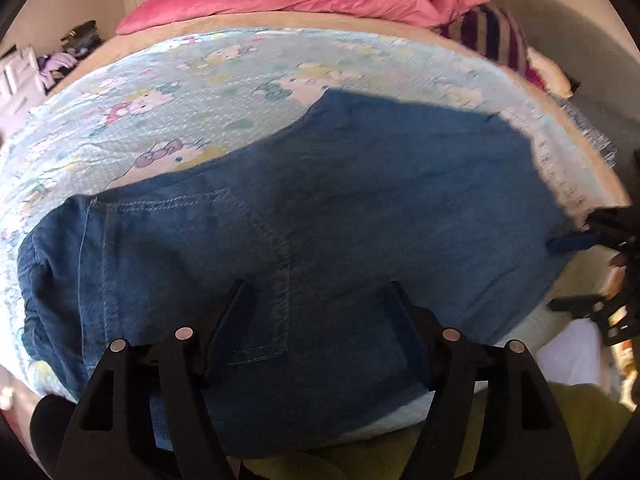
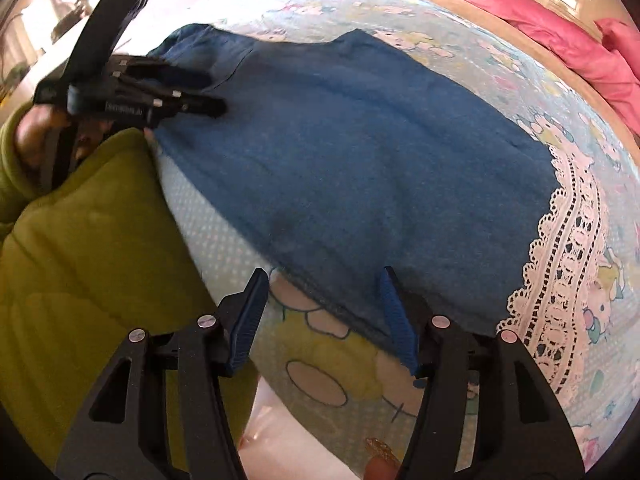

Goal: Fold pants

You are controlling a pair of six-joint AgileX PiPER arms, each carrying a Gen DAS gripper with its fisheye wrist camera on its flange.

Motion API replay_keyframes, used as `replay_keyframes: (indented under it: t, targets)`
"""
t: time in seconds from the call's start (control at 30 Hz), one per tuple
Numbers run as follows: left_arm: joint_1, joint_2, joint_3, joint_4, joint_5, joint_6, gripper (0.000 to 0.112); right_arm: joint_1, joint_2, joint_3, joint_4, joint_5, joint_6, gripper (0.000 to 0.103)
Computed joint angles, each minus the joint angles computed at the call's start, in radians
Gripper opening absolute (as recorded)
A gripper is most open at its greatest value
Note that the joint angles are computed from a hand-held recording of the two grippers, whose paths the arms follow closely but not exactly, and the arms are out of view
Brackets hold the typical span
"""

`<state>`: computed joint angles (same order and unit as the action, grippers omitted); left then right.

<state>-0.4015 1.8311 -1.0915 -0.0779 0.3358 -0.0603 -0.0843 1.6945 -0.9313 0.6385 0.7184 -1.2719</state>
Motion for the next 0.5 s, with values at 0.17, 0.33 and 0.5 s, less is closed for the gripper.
replay_keyframes:
  t: [0.17,0.33,0.5]
  targets:
    - [0.013,0.022,-0.144,0.021,0.034,-0.003,0.069,-0.055,-0.007,-0.076,0.121,0.048,-0.064,0.051]
    - [0.016,0.193,-0.458,0.014,0.174,0.014,0.069,-0.071,0.086,-0.177,0.137,0.041,0.011,0.054]
    - [0.044,0.421,-0.789,-0.065,0.342,0.066,0.069,-0.102,0.16,-0.204,0.118,0.044,0.077,0.054]
